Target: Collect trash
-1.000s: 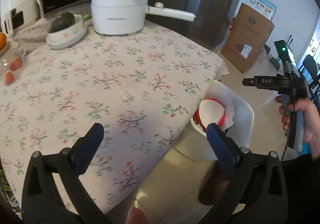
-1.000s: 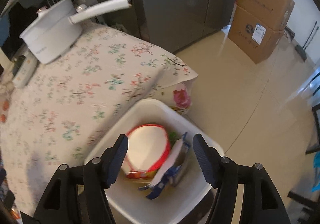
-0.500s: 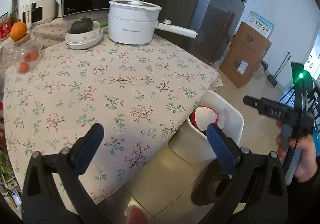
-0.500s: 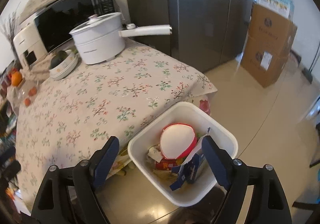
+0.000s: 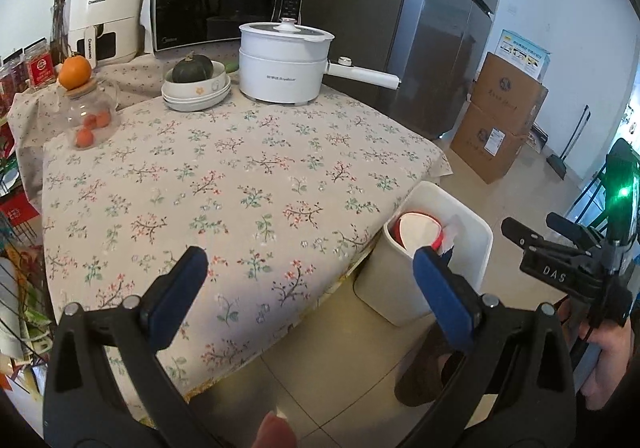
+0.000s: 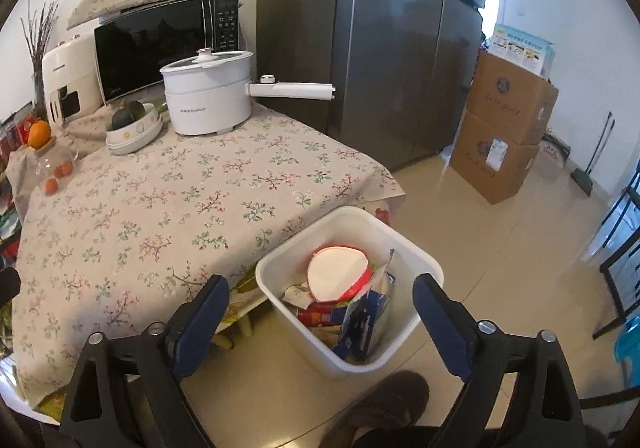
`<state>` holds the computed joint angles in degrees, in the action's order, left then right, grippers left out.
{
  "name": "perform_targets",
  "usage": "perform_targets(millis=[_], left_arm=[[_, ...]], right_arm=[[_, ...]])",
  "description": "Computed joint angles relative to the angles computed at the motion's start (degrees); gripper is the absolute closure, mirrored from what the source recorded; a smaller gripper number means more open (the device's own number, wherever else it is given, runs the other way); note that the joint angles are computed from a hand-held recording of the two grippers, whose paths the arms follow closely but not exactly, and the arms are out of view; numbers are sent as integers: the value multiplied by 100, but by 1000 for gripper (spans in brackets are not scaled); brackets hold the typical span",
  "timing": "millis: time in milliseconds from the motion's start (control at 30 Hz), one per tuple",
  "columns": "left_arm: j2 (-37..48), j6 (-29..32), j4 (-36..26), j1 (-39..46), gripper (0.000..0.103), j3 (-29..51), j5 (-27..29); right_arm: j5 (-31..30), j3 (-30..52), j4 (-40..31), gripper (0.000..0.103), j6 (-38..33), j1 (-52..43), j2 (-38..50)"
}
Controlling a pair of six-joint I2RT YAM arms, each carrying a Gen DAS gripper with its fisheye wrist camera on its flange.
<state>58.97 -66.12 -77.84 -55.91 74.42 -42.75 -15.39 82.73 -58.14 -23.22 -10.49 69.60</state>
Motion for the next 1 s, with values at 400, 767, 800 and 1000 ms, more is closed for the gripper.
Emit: perform_targets(millis=[400,767,800,1000], left_arm=[[329,-711,-426,-452,1,242,-331],[385,-826,-502,-460,1,269,-254],[395,-833,-504,-469,1,276,-259],[462,-811,-514,-447,1,298,-249]], right_arm=[[-322,13,-60,7,8,-231,-407],[-445,106,-183,4,16,-347,-433],[-453,116,-187,4,15,-352,-429],[-508,150,-184,4,69,-392,-433]])
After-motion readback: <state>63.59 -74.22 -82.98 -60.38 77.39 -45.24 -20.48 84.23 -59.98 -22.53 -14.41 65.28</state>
